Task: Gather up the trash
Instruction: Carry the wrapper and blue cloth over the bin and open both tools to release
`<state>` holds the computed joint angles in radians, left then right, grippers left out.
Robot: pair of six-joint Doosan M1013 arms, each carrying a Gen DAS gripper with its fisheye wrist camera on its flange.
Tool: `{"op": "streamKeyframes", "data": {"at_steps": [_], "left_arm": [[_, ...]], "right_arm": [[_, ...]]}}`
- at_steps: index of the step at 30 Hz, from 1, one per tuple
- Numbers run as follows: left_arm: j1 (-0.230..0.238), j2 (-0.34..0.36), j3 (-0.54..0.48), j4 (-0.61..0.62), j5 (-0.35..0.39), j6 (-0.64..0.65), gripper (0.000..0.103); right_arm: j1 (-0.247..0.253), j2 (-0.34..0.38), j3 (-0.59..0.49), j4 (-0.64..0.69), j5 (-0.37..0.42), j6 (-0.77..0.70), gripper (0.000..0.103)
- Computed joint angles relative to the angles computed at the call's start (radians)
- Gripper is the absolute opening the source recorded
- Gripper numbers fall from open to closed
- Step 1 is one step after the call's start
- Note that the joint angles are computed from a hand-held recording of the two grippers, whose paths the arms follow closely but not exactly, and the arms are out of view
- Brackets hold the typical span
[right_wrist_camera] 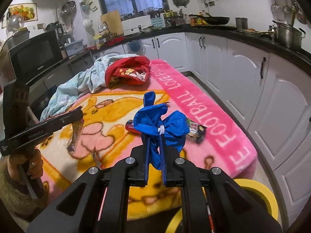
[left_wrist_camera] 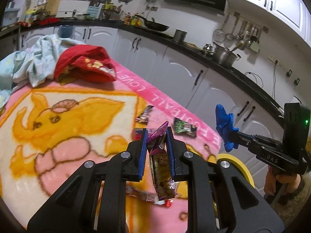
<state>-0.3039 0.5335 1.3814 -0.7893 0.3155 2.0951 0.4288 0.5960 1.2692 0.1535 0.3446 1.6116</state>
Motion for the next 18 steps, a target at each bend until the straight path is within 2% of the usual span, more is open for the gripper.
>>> {"op": "streamKeyframes", "data": {"at_steps": [4,18], "left_arm": [[-0.015,0.003,-0.009,-0.025,0.009,0.043,0.013],[-0.073,0.014,-0.033,-0.099,0.043,0.168,0.013]], "right_arm": [[-0.007,-0.032,0.052,-0.026,-0.034,0.04,0.009],[-0.025,-0.129,0.211,-0.293,-0.124,0.345,0.009]]}}
